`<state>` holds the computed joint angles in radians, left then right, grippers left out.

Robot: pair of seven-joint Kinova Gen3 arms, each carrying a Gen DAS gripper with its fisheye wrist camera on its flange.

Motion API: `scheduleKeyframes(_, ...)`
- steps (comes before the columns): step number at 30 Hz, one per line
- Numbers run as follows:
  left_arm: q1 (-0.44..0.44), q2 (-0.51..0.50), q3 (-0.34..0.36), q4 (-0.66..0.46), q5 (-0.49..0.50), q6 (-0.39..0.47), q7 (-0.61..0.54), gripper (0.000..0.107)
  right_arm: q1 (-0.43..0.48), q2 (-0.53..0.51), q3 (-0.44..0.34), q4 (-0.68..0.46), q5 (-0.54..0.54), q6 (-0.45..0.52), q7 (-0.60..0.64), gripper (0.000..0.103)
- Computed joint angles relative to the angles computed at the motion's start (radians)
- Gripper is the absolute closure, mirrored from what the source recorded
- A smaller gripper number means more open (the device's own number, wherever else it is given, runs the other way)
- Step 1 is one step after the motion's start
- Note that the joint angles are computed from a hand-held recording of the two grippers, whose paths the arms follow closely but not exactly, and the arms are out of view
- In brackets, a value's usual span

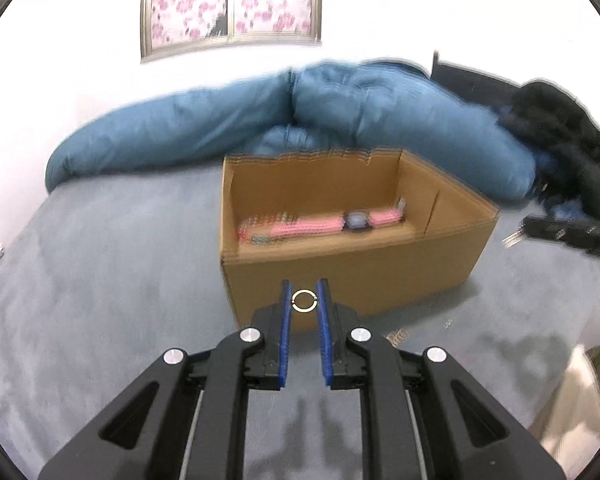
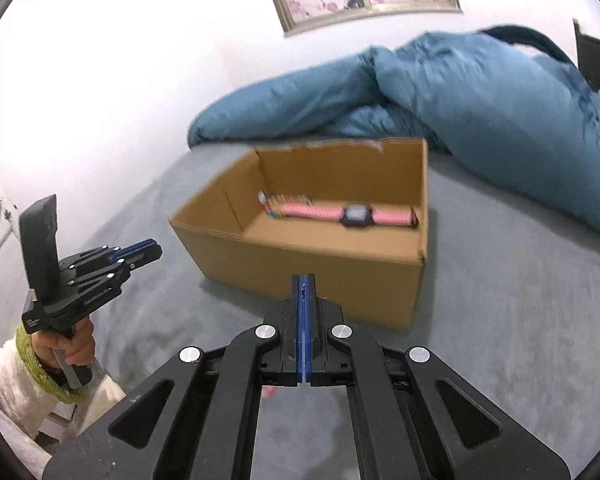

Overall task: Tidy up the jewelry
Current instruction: 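Carry the gold ring and gold charm into the box and open both tools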

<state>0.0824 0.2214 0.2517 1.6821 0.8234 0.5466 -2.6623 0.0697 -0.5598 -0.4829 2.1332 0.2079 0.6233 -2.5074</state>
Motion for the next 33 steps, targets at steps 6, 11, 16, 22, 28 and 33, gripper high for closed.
scheduleKeyframes(6,0.078,0.054,-0.013,-0.213,-0.119,0.082,0.165,0.096,-0.007,0.075,0.06,-0.069,0.016,-0.077,0.053,0.103)
scheduleKeyframes(11,0.309,0.202,-0.214,-0.445,-0.274,0.171,0.368,0.096,0.001,0.212,0.104,-0.099,0.008,-0.16,0.024,0.103)
scheduleKeyframes(16,0.45,0.361,-0.363,-0.677,-0.411,0.291,0.571,0.096,0.018,0.347,0.082,-0.163,0.085,-0.102,-0.107,0.103)
scheduleKeyframes(22,0.441,0.479,-0.275,-0.879,-0.646,0.457,0.763,0.095,-0.046,0.448,0.151,-0.215,0.075,-0.015,-0.127,0.103)
scheduleKeyframes(28,0.45,0.507,-0.273,-0.918,-0.699,0.491,0.805,0.088,-0.116,0.469,0.202,-0.219,0.126,0.007,-0.166,0.09)
scheduleKeyframes(33,0.447,0.487,-0.268,-0.884,-0.71,0.453,0.814,0.072,-0.18,0.472,0.222,-0.224,0.213,0.034,-0.238,0.08)
